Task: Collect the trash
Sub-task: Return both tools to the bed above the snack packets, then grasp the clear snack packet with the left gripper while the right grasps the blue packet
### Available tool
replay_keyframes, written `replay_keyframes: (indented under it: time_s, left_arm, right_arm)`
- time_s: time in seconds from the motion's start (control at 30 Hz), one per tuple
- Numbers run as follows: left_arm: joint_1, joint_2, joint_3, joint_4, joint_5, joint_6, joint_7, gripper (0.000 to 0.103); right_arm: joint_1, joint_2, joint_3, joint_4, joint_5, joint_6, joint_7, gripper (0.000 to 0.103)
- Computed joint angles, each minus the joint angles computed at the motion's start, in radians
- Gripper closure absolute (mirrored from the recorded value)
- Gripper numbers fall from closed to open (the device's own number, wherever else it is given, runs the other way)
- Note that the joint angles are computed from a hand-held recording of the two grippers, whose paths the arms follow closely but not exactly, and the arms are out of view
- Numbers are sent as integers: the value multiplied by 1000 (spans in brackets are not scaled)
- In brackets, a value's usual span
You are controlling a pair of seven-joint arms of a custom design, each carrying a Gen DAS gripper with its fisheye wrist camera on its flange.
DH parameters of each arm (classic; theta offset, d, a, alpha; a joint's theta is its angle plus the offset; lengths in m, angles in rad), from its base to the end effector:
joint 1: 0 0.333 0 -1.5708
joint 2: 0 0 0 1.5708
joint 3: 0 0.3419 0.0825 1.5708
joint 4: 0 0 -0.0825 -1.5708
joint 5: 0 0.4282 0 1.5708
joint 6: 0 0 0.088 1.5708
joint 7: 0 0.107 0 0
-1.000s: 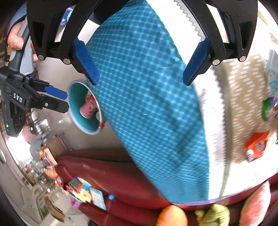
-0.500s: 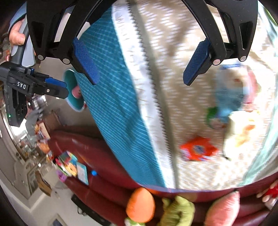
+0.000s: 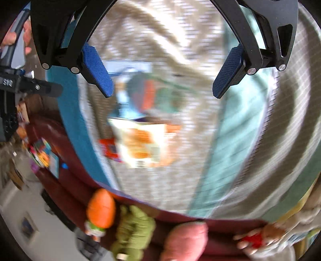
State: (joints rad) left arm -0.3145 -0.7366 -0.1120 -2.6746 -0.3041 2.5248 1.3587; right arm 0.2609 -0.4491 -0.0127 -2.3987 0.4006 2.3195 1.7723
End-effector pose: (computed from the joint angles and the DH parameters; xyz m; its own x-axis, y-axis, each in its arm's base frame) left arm 0.3586 -0.1629 0.5226 -0.0944 -0.9446 0.3143 -0.8757 -0.0714 -0.4776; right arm 0.4593 0.1233 0.5285 -0.1049 -0.9005 -0.4220 -0.9484 0.2183 -0.2301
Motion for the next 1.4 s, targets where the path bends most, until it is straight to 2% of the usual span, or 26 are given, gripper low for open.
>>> replay_keyframes:
  time_s: [0.17, 0.33, 0.7, 0.73, 0.83, 1.07, 1.2, 1.4]
  left_arm:
    - [51, -13, 28, -28, 22, -33, 2, 4]
    - [73, -10, 46, -46, 20, -42, 27, 4]
    - [48, 97, 33, 6, 2, -28, 120, 4]
    - [45, 109, 28, 13, 2, -26, 127, 4]
    - [34, 147, 17, 30, -6, -16, 145, 4]
    - [32, 212, -14, 64, -4, -15, 142, 4]
    - [5, 210, 5, 66, -50, 1, 178, 4]
    - [31, 269, -26, 104, -6, 7, 159, 4]
  right_arm:
    - [50, 122, 12, 83, 64, -3, -56, 19]
    - [52, 194, 28, 118, 94, 13, -68, 19]
    - [46, 239, 26, 102, 183, 53, -115, 21]
    - [46, 242, 24, 100, 200, 51, -124, 25]
    - [50, 238, 20, 85, 246, 52, -170, 46]
    - [30, 169, 16, 33, 216, 74, -176, 72]
    - [14, 111, 8, -12, 173, 85, -165, 73]
    - [-16, 44, -19, -80, 127, 95, -116, 73]
